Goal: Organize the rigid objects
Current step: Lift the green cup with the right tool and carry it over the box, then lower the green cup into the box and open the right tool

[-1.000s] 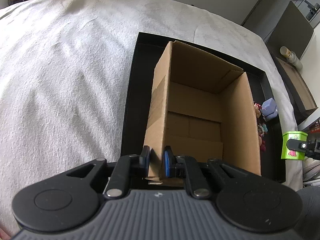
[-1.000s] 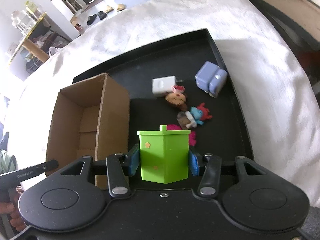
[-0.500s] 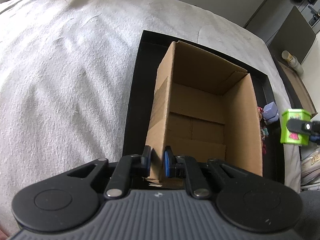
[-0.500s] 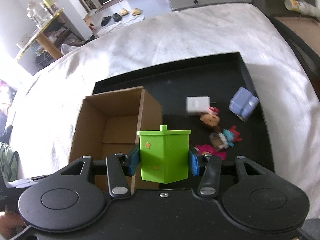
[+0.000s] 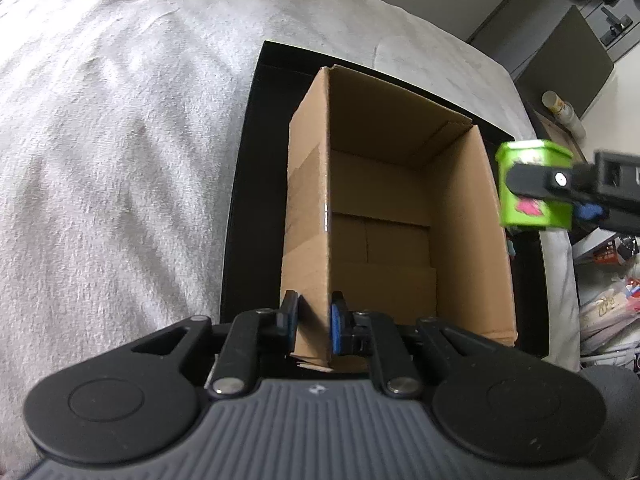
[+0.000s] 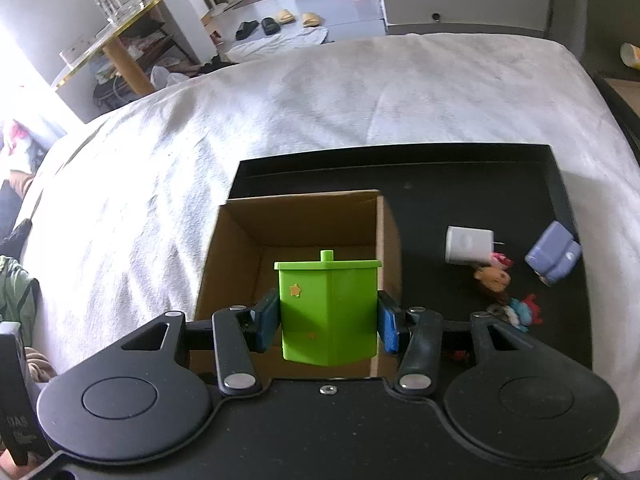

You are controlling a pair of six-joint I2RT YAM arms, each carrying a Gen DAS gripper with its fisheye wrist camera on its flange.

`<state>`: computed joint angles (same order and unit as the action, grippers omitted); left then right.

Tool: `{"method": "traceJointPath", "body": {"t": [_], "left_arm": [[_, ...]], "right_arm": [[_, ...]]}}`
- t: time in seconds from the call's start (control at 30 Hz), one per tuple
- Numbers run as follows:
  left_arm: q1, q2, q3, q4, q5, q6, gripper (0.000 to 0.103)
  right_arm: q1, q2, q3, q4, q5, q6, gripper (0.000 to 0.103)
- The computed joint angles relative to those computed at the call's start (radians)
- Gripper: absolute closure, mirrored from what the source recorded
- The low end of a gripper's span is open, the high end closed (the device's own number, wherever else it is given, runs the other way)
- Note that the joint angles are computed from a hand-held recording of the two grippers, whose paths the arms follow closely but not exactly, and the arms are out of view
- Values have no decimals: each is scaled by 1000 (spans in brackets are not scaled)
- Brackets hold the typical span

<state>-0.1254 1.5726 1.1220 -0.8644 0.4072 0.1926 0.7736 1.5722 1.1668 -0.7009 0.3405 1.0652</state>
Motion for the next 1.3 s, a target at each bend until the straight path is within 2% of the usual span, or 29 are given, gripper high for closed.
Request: {"method": "traceJointPath", "body": {"t": [0.63, 0.8, 0.83, 0.87, 1.0, 1.17, 1.3], "left_arm": [[21, 24, 17, -13, 31, -1, 89], [19, 28, 17, -6, 27, -5, 88], [19, 28, 16, -5, 28, -6, 88], [19, 28, 16, -4, 28, -7, 88], [18, 30, 20, -5, 25, -10, 88], [14, 28, 22, -6, 13, -12, 88], [13, 28, 20, -5, 11, -16, 88]], "right_arm": [[-23, 295, 320, -34, -18, -147, 54], [-16, 306, 308, 8, -22, -161, 51], [-17, 302, 301, 18, -18, -168, 41], [-16, 296, 293, 29, -9, -163, 36], [-14, 233, 225, 57, 2, -143, 34], [3, 149, 148, 42, 27, -107, 23], [22, 70, 79, 32, 44, -73, 22]]}}
